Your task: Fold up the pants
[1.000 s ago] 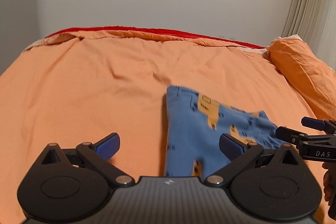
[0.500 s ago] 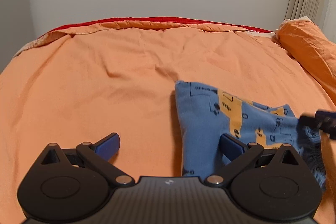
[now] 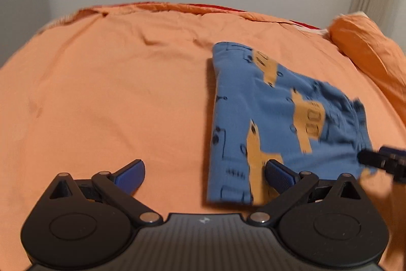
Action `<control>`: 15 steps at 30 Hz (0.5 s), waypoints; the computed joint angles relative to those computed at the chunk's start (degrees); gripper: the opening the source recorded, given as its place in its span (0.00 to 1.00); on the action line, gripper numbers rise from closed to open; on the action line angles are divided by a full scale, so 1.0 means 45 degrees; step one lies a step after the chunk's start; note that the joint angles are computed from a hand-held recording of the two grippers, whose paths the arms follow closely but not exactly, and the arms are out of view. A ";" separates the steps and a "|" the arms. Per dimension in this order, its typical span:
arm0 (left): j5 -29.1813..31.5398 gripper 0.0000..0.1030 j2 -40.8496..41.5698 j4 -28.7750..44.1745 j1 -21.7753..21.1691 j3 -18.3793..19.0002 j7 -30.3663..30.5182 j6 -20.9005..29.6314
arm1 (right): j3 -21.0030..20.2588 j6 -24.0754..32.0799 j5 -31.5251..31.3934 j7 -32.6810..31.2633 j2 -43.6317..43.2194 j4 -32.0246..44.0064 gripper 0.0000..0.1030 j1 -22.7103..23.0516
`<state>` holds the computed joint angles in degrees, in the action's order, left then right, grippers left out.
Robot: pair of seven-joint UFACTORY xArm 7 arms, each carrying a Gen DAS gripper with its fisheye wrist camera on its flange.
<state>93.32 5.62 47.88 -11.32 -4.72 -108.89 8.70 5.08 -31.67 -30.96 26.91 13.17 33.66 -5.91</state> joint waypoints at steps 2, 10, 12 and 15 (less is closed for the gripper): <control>-0.1290 1.00 -0.0555 -0.0600 -0.0022 -0.0032 0.1168 -0.0105 | -0.0177 -0.0204 0.0725 -0.0665 -0.0546 -0.0710 0.99 0.0398; -0.1862 1.00 -0.1718 -0.1849 -0.0043 -0.0304 0.0750 -0.0242 | -0.0496 -0.0822 0.3410 -0.3450 -0.1490 -0.2941 0.99 0.1791; -0.1869 1.00 -0.1930 -0.2080 -0.0033 -0.0394 0.0573 -0.0243 | -0.0423 -0.0994 0.4853 -0.4679 -0.1538 -0.3189 0.99 0.2390; -0.1717 1.00 -0.2135 -0.2301 0.0041 -0.0488 0.0225 -0.0243 | -0.0300 -0.0876 0.5913 -0.5074 -0.1599 -0.3224 0.99 0.2787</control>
